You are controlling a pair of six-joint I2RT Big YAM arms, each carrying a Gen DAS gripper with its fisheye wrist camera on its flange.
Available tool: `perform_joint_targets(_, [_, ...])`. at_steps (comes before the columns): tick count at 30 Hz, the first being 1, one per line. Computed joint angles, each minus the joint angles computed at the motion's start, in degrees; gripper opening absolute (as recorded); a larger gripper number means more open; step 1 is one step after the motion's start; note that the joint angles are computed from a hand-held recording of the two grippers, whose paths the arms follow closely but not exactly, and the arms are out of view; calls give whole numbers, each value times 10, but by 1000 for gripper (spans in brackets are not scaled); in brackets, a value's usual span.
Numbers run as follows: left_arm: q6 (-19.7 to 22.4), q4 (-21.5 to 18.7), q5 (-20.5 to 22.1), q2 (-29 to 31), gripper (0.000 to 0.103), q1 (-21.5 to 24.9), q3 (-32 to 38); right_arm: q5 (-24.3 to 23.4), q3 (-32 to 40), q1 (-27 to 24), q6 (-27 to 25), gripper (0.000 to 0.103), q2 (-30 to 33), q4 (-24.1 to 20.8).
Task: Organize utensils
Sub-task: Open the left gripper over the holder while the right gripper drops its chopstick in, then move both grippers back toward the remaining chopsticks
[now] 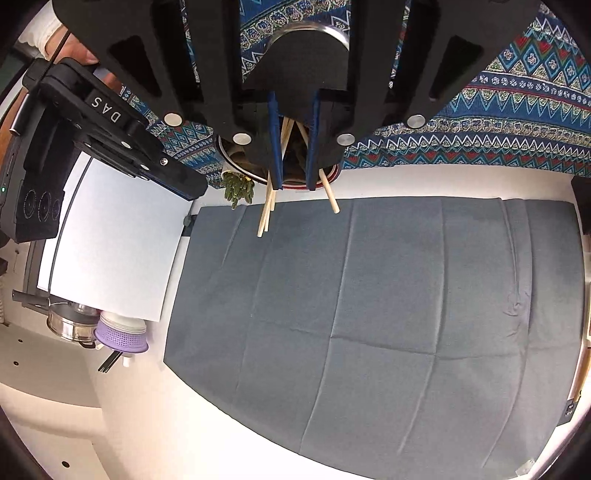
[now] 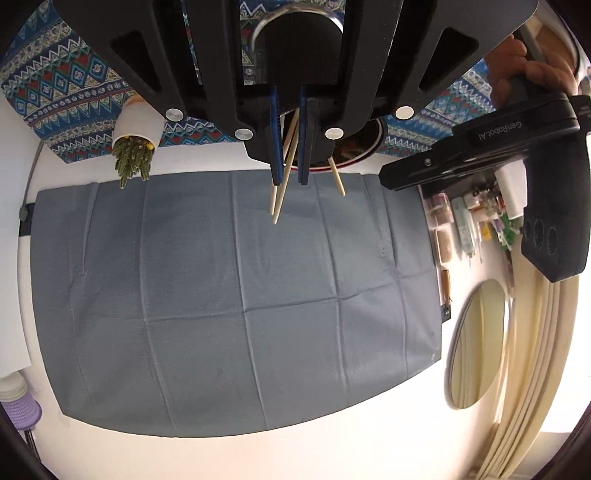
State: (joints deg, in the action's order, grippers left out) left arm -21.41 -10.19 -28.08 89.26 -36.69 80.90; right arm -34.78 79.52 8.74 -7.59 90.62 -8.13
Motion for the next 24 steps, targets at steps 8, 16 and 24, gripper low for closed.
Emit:
perform_joint_targets(8, [-21,-61,-49,-27,59,-28,-25,66,-65,-2,-85,55,-62,-40])
perform_joint_targets(16, [-47,-110,-81,-39,92,-59,-38,107,-113,-1,-127,85,-98,-61])
perform_joint_targets(24, [-131,-234,-131,-21,97,-82,-14,130,-119,-10,-146,90,-98,-100])
